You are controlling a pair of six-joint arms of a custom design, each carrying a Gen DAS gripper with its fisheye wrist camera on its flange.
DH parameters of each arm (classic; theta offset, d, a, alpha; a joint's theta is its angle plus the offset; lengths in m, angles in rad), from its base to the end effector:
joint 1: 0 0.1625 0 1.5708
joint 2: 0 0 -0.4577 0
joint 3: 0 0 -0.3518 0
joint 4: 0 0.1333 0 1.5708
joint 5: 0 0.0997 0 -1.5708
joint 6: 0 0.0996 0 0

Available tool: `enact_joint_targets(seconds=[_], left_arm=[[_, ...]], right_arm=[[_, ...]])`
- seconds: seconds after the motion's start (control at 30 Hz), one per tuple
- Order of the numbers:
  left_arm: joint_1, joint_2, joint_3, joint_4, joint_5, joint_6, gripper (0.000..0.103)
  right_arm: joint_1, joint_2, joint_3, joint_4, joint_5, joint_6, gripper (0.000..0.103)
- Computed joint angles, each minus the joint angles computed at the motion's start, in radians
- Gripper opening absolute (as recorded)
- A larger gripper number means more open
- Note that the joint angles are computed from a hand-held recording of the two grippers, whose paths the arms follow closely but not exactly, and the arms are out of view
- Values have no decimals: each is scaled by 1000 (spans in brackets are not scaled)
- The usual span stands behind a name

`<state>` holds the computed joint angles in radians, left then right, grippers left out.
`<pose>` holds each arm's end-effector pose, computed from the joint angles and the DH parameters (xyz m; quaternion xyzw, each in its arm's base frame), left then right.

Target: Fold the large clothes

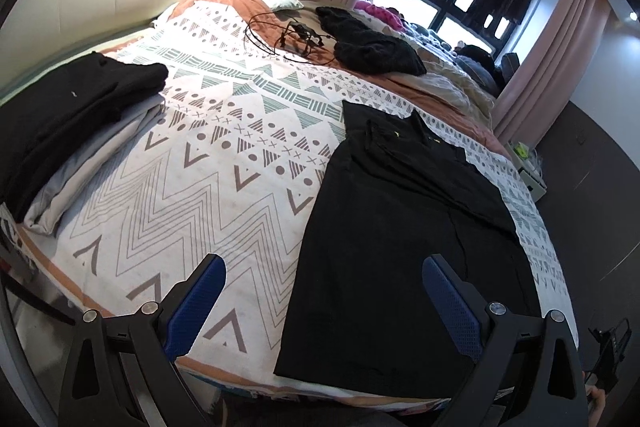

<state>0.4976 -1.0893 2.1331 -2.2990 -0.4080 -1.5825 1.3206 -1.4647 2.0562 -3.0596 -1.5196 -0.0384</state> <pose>-0.3070 -0.4225 0.1956 -0.1244 0.8204 -0.4948 0.2579 0.0151 -0.4997 0.4373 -0.0842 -0.8969 0.4324 0.0395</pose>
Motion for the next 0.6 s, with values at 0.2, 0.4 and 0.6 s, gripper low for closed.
enact_joint_targets(seconds=[0.2,0.4,0.6], left_arm=[[-34,0,64,-26,6,-91,95],[-36,22,127,-171,-30,-71,86],[-19,60,186,-344,-67,-26,79]], right_arm=[[-99,-83,54,16,62,-51,102],[-170,-131,96,14,115,-129,97],[-251,-133,117,53,227,-178,86]])
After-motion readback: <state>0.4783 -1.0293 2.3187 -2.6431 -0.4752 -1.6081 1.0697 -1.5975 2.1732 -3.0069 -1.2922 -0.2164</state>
